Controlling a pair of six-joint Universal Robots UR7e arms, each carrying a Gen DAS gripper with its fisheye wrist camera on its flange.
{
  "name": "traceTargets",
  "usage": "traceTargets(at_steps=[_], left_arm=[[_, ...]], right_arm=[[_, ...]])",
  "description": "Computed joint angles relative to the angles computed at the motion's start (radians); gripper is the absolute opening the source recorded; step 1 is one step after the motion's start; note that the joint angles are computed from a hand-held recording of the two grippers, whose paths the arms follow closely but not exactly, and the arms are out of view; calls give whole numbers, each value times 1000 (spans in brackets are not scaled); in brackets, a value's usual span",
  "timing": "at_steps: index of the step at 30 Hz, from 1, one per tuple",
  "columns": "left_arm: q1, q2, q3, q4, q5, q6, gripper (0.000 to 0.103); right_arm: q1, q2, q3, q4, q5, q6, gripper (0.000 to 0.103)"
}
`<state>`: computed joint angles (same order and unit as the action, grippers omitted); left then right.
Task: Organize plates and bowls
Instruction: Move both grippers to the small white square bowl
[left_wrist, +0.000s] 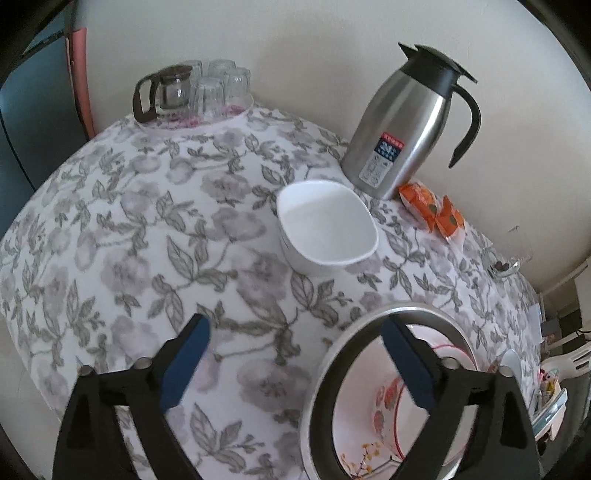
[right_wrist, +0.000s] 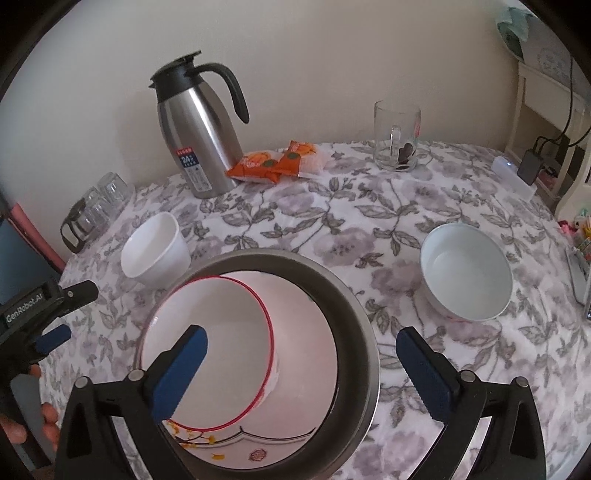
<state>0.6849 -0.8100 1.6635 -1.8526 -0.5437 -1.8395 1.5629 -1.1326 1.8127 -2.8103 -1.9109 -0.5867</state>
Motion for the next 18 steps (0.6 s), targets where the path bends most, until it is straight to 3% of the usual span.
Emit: traceTargets(at_steps=[5, 11, 18], left_arm=[[-18, -18, -7, 145, 83, -112, 99], [-37, -44, 13, 227, 168, -199, 99], [-51, -57, -26, 510, 242, -472, 99]], right_arm=[[8, -22, 29, -59, 36, -18, 103], [22, -27, 44, -92, 20, -43, 103], [31, -36, 37, -90, 36, -45, 103]])
